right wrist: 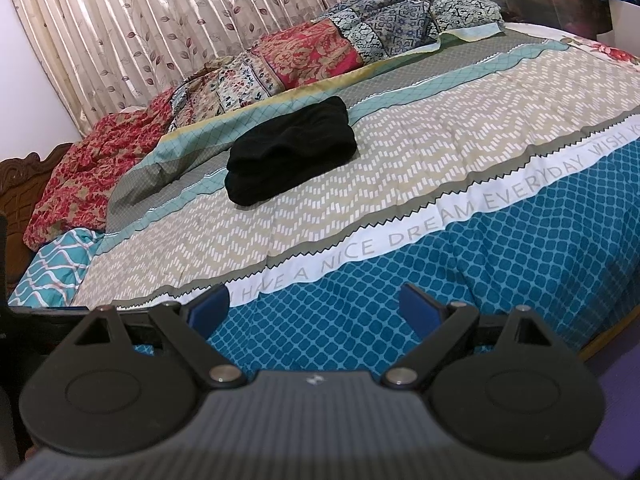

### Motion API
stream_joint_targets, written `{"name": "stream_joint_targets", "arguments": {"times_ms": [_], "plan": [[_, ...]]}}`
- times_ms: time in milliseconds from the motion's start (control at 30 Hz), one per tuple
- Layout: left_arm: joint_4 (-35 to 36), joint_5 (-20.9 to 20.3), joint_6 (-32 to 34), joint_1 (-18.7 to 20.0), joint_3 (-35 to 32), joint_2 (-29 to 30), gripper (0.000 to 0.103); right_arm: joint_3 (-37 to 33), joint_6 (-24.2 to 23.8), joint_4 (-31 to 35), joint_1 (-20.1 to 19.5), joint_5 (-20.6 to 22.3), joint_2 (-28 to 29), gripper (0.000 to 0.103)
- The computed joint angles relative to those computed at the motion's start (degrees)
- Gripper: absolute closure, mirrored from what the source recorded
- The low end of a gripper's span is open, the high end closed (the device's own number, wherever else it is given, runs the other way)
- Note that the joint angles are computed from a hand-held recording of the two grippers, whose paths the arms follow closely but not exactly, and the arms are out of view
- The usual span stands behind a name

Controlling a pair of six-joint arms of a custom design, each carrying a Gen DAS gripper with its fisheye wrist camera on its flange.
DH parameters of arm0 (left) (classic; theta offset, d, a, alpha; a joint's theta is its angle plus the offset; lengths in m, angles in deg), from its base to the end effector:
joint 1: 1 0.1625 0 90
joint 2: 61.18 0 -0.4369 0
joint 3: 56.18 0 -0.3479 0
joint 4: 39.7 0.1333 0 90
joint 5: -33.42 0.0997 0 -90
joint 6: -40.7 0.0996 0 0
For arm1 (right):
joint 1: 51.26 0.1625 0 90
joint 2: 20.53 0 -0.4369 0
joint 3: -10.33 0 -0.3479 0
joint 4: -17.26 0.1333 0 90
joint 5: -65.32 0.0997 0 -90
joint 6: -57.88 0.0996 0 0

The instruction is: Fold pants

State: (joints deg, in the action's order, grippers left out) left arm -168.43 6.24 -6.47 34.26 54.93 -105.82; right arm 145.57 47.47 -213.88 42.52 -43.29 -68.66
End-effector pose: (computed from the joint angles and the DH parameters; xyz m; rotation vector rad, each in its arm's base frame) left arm -0.2939 -0.4795 0.0638 0.4380 1.9991 -0.6450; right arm 0.1306 -0.4364 0.1656 0.1015 -2.5050 1.2480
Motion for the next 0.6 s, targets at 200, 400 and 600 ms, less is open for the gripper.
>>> {"name": "stream_joint_targets", "arguments": {"times_ms": [200, 400, 600], "plan": [[0.80, -0.40, -0.41, 0.30, -0.17, 0.21, 0.000, 0.06, 0.23, 0.15, -0.22, 0.12, -0.02, 0.009], [0.89, -0.68, -0.07, 0.42, -0.28, 0.46, 0.000, 0.14, 0.50, 0.47, -0.46, 0.22, -0.16, 0.009], [0.73, -1.11, 0.42, 0.57, -0.45, 0.69, 0.000, 0.16, 0.59, 0.54, -0.59, 0.27, -0.26, 0.009]]}}
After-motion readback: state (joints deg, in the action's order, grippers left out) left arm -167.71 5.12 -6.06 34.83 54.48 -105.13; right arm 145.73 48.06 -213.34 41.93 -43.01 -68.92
